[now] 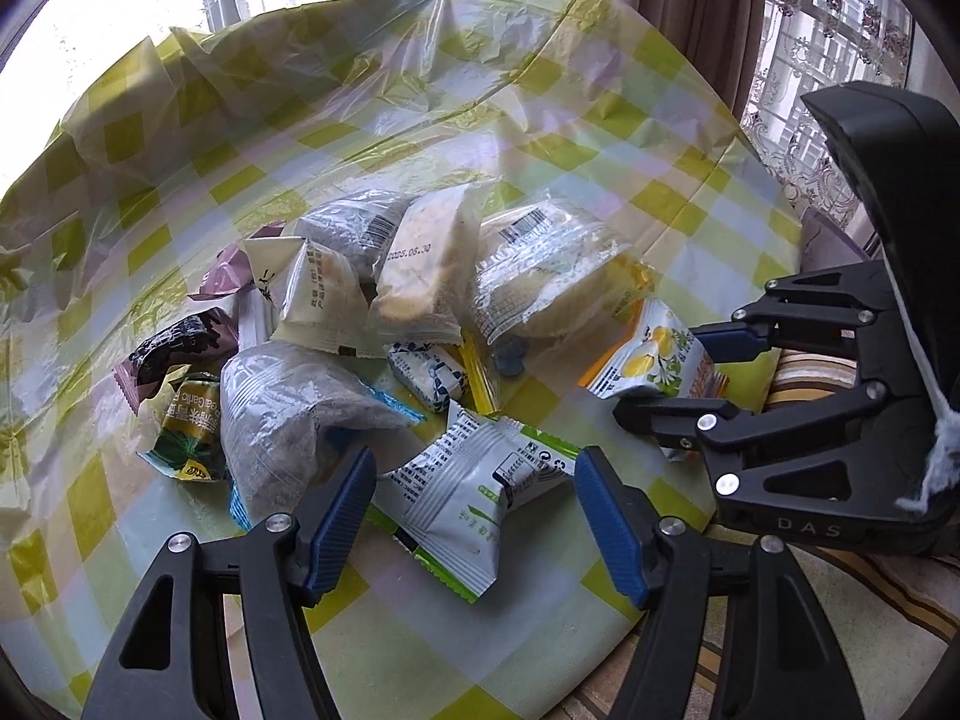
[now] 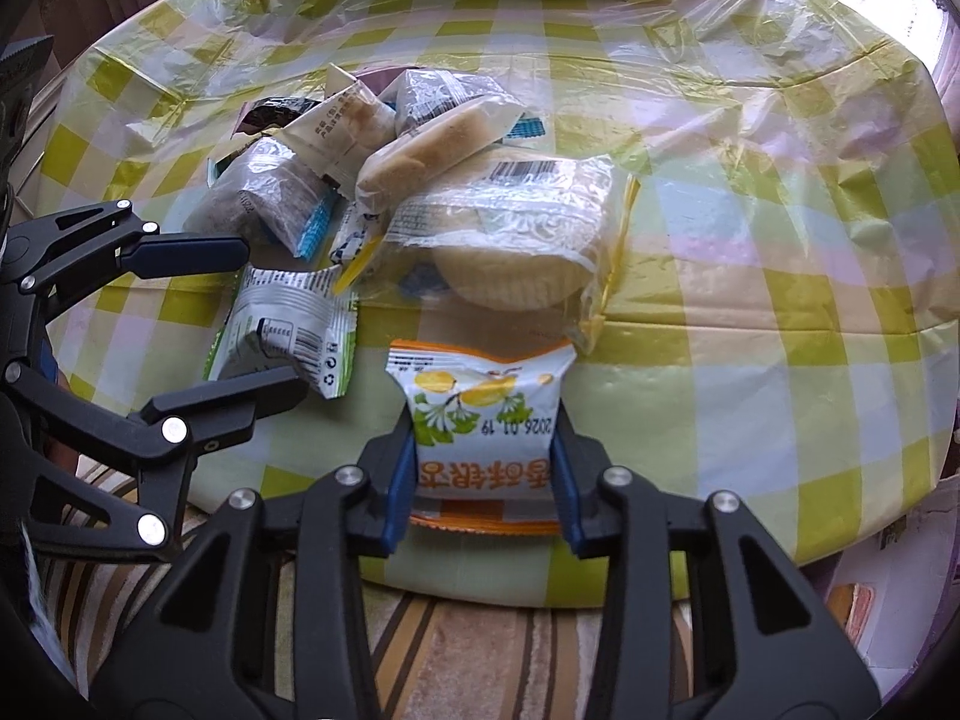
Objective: Organize snacks
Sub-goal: 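Grasp yellow lemon-print packet with right tool while left tool grasps white-green packet, then carry both packets over the purple-rimmed box and open both tools to drop them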
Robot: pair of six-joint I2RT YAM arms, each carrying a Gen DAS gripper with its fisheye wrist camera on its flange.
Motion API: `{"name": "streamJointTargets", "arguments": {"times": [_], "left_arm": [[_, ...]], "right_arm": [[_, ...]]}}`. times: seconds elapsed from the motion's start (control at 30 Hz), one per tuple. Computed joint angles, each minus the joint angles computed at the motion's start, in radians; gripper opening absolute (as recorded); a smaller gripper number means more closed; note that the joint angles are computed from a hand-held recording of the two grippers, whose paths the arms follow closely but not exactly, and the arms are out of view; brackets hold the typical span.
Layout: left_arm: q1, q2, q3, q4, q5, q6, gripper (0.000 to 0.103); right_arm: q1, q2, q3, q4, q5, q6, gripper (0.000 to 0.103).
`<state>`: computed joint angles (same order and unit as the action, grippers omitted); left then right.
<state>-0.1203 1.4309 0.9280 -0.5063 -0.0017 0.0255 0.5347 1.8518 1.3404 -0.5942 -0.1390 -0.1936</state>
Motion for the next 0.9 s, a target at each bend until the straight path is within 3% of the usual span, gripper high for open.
{"name": "streamJointTargets", "arguments": {"times": [0.1,0.17,0.27,0.4,0.67,0.9], "left_arm": [[0.009,0.036,0.018,-0.014,0.035,-0.003,0.068],[0.008,0.058,0.027,-0.043,0.047,-0.017,0.047],[0.002,0.039,0.012,-0.06,0.053,-0.058,0.041],[-0.003,-0.002,-0.014,-0.064,0.093,-0.136,0.039],[-0.087,-0.079,-0.023,-0.101,-0.029,-0.333,0.037],[-0.202,-0.065,0.049,-0.132,-0.108,-0.48,0.037]], "right_arm": [[-0.003,0.0,0.002,-0.001,0.003,0.004,0.042],[-0.006,0.0,0.002,-0.001,0.002,0.006,0.042],[-0.013,-0.001,0.001,-0.001,-0.004,0.01,0.042],[-0.012,-0.016,-0.015,0.007,-0.006,0.017,0.042],[-0.047,-0.068,-0.057,0.016,-0.034,0.016,0.042],[-0.107,-0.098,-0.063,-0.005,-0.086,0.009,0.042]]}}
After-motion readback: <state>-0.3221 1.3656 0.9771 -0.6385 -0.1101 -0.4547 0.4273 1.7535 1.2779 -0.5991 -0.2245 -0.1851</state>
